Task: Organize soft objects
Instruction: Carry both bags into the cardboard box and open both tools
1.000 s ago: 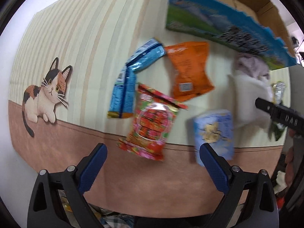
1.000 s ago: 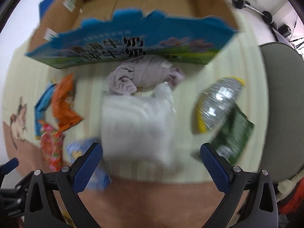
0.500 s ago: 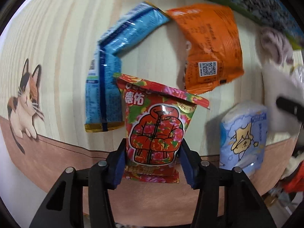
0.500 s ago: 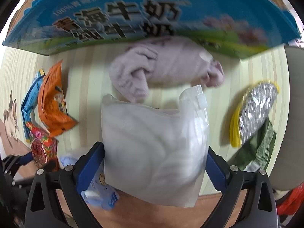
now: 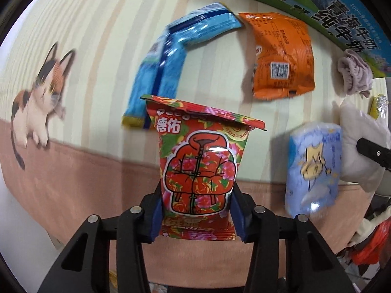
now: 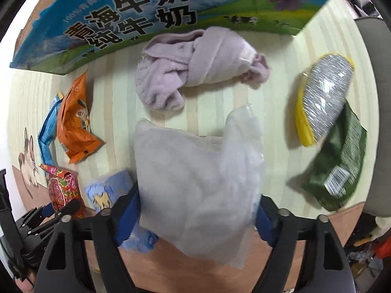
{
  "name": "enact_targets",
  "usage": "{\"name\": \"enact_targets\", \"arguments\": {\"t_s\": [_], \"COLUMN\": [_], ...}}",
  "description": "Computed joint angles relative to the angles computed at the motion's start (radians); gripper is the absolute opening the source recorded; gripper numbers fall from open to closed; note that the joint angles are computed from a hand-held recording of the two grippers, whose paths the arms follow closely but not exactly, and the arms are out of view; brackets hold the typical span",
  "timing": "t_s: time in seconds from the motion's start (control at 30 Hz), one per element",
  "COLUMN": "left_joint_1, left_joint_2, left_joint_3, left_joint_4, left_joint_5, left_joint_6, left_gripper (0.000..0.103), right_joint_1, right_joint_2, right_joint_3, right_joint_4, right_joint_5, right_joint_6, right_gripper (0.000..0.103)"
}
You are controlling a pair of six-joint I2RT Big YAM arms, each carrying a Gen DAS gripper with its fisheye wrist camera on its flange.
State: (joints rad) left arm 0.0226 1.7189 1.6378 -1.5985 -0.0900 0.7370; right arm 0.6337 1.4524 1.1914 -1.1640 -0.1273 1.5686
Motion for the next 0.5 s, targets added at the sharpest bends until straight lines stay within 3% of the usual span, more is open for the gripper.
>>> {"name": "enact_targets", "arguments": {"t_s": [0.27, 0.37, 0.47, 0.5], "left_joint_1": [0.07, 0.076, 0.059, 0.042], "left_joint_2": [-0.099, -0.117, -0.147, -0.144], "left_joint_3": [0.01, 0.014, -0.017, -0.022], "left_joint_4": [-0.077, -0.074, -0.05, -0.044], "left_joint_5": [0.077, 0.095, 0.093, 0.092], "left_joint_6": [0.097, 0.154, 0.166, 0.152], "left_gripper": [0.043, 0.043, 0.043, 0.043], "right_joint_1": [0.137, 0.17, 0.145, 0.143], "right_joint_2": [-0.107, -0.093, -0.047, -0.026], "right_joint_3": [-0.028, -0.004, -0.018, -0.011], "right_joint_4": [0.013, 0.009, 0.051, 0.043], "right_joint_5": [0.06, 0.068, -0.035, -0.066], "right_joint_6": [0.179, 0.194, 0.165, 0.16], "right_gripper": [0.064, 0.063, 0.068, 0.079]}}
